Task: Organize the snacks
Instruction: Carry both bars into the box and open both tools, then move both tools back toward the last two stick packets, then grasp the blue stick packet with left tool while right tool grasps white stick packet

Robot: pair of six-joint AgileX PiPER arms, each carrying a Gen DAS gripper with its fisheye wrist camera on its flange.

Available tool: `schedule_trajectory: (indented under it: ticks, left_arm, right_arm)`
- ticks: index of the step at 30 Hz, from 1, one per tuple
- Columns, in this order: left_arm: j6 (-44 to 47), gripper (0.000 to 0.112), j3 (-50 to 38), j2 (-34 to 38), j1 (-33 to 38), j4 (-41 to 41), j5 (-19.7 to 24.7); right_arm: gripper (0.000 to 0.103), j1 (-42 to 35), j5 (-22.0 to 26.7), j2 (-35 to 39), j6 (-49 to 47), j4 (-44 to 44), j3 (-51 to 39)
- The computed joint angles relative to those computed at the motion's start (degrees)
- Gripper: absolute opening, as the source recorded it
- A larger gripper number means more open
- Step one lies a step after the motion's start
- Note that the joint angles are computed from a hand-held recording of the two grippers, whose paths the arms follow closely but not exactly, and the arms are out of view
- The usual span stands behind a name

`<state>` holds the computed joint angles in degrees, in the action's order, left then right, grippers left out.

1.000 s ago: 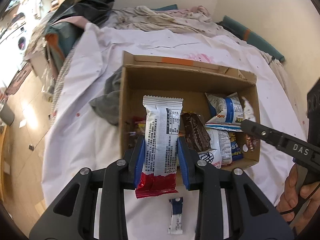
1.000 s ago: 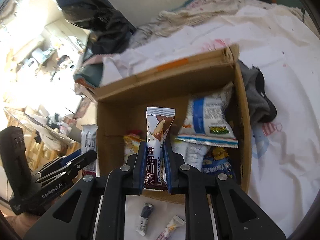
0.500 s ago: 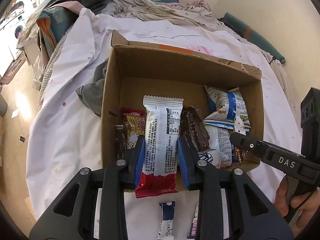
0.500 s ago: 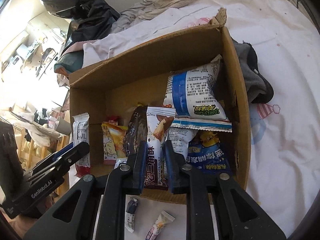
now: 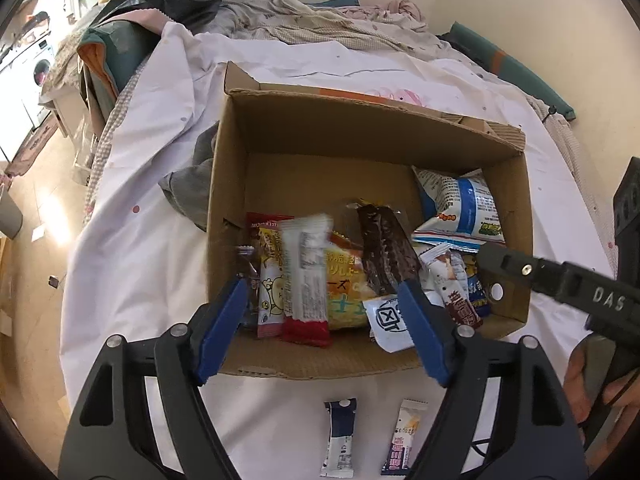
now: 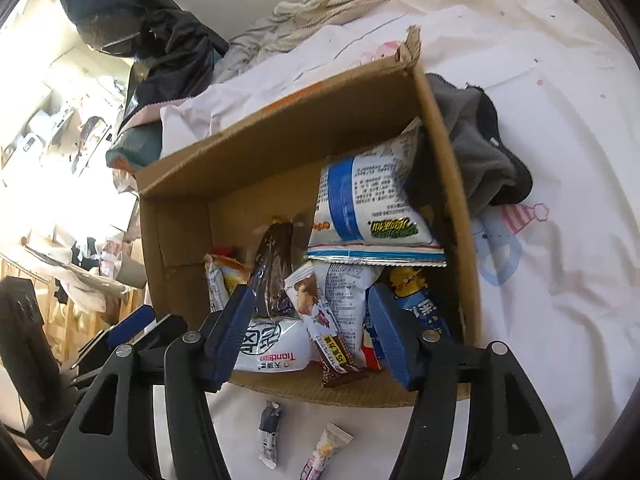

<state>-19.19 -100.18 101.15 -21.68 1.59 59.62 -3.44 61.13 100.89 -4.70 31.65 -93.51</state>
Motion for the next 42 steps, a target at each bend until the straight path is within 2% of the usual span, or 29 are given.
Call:
schedule_trajectory:
  ticks: [5,10,15,18,20,22,27,30,32,36,42]
  left_arm:
    - [-1.2,0.075,2.6,-2.4,0.7,0.2,0.3]
    - [-3.1,0.075,6.5,-6.2,-0.4,2.4,4.3]
    - [-5.2,0.075,12.8,-8.9,-1.3,1.3,5.0]
    - [-6.4,0.075,16.4,-8.8,-1.9,-1.4,5.2]
    - [-7.0,0.072,18.0,-8.2,-3.2,-1.3,4.7]
    - [-7.4,0.066,19.5,-7.2,-4.9,-0.6,4.2]
    - [-8.2,0.051,20.5,-3.6,-7.6,2.3,4.2]
    - [-7.9,0.047,20.8,-3.4,-8.4,3.0,3.4]
    - [-7.9,0.043,20.8,-3.4,-8.8,3.2,3.2]
    - [-7.1,0.027,20.5,-3.1,-10.0,3.4,3.3]
    - [-8.7,0.028,19.9,-2.5,-12.5,4.0,3.9]
  right_arm:
    - [0.063,-1.2,0.1,-3.3,0.3,1.0,3.9]
    - [0.063,-0.5,1.0,-9.1,2.3,-1.4,10.2]
    - [0.063,0.4,1.1,-14.7,3.9,-2.6,19.0]
    - [0.064,2.8,0.7,-15.3,9.0,-7.3,22.7]
    - [0.063,2.7,2.1,-13.2,8.2,-5.6,23.4]
    - [0.059,3.1,2.8,-10.9,7.6,-4.2,24.0]
    - [0.051,7.0,2.3,-7.1,9.6,-7.1,23.5]
    - [0.042,9.7,2.1,-5.4,11.1,-10.5,22.4]
    - [0.04,10.7,2.0,-4.8,11.6,-12.0,22.1]
    - [0.034,12.9,1.2,-5.3,11.8,-14.7,22.9]
    - [0.02,14.5,0.8,-6.0,12.0,-16.7,23.3]
